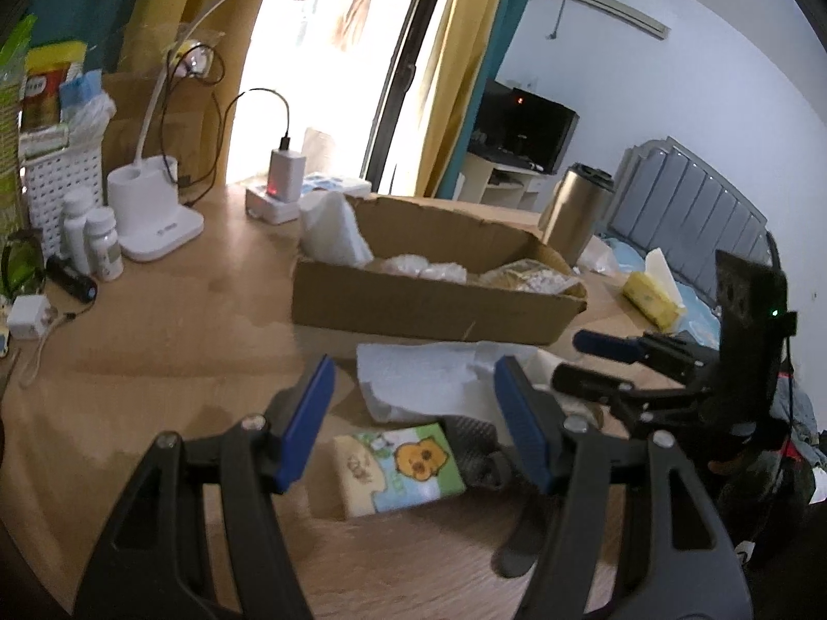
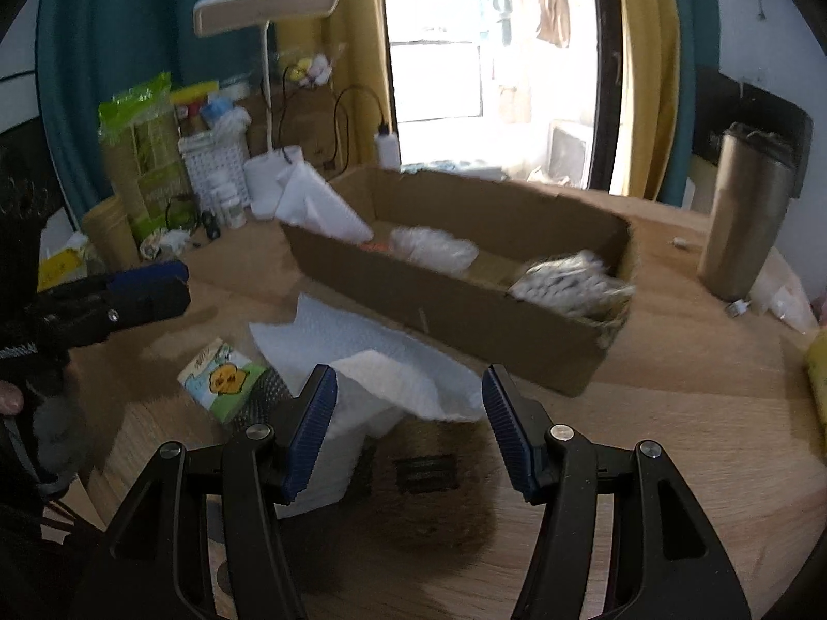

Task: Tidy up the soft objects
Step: 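Grasp the white paper towel with the right tool while the left tool grasps the cartoon tissue pack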

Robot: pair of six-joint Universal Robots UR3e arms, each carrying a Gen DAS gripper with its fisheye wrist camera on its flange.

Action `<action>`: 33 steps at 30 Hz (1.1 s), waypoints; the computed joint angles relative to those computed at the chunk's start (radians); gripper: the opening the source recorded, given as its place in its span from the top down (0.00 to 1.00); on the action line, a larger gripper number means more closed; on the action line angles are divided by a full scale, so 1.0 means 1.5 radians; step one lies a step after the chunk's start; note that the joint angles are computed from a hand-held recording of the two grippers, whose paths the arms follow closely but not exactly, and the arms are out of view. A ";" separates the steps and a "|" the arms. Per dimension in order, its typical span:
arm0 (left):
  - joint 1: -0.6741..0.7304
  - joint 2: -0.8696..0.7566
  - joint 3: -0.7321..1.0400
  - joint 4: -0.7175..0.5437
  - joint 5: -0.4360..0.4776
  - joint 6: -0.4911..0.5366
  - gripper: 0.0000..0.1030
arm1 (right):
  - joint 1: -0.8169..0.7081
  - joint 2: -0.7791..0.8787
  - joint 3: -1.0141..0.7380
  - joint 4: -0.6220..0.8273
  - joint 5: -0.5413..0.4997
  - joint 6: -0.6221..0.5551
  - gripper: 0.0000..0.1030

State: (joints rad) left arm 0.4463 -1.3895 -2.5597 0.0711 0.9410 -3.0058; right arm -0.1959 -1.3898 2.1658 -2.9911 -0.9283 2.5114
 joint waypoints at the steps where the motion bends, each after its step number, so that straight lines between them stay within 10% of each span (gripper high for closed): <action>1: 0.006 0.004 -0.004 -0.005 -0.004 0.003 0.36 | 0.005 0.004 -0.002 0.001 -0.001 -0.004 0.40; 12: 0.026 0.014 -0.031 -0.020 -0.023 0.018 0.36 | 0.062 0.043 -0.025 0.006 -0.034 -0.029 0.48; 18: 0.026 0.019 -0.037 -0.022 -0.024 0.019 0.36 | 0.084 0.059 -0.046 0.000 -0.057 -0.035 0.91; 33: -0.031 0.051 -0.014 -0.048 0.008 -0.004 0.36 | -0.134 -0.189 0.102 0.054 0.106 -0.135 0.91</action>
